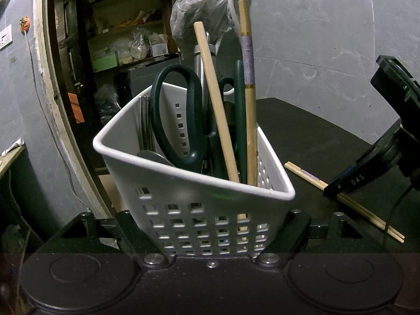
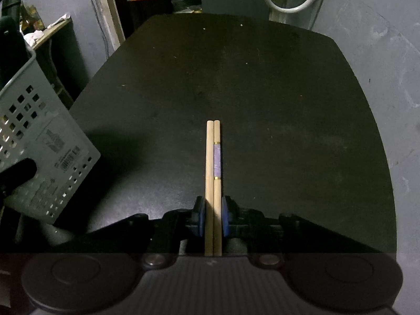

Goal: Organize utensils
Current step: 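Gather the second purple-banded chopstick into the right gripper beside the first, then lift the chopstick pair with the right gripper and carry it over the caddy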

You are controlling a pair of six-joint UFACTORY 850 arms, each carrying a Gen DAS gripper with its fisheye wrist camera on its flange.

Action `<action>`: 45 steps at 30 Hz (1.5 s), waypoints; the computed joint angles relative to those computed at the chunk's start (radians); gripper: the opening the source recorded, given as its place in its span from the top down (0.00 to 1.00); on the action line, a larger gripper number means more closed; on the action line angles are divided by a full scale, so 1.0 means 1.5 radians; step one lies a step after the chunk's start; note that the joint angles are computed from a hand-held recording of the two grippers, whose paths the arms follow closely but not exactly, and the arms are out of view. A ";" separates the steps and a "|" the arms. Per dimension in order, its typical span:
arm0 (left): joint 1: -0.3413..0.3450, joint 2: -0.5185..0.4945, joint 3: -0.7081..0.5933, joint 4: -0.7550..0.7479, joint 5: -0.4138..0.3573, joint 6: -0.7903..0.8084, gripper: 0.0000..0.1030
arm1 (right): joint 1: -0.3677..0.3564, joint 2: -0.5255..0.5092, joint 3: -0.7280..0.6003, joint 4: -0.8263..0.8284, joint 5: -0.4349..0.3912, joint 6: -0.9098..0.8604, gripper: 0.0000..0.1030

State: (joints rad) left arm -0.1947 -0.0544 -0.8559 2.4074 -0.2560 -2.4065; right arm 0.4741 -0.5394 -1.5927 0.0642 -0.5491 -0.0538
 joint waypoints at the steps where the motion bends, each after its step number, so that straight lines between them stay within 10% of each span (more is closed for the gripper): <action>1: 0.000 0.000 0.000 0.001 0.000 0.000 0.21 | -0.003 0.002 0.004 0.016 0.005 -0.012 0.87; 22: -0.004 0.001 0.003 0.000 -0.005 0.001 0.22 | -0.073 0.126 0.205 0.928 0.167 -0.802 0.87; 30: -0.004 0.001 0.002 -0.003 -0.005 0.006 0.22 | -0.089 0.159 0.260 1.256 0.097 -1.122 0.87; 45: -0.002 0.004 0.004 0.016 -0.002 -0.001 0.22 | -0.101 0.159 0.207 1.442 -0.084 -1.236 0.86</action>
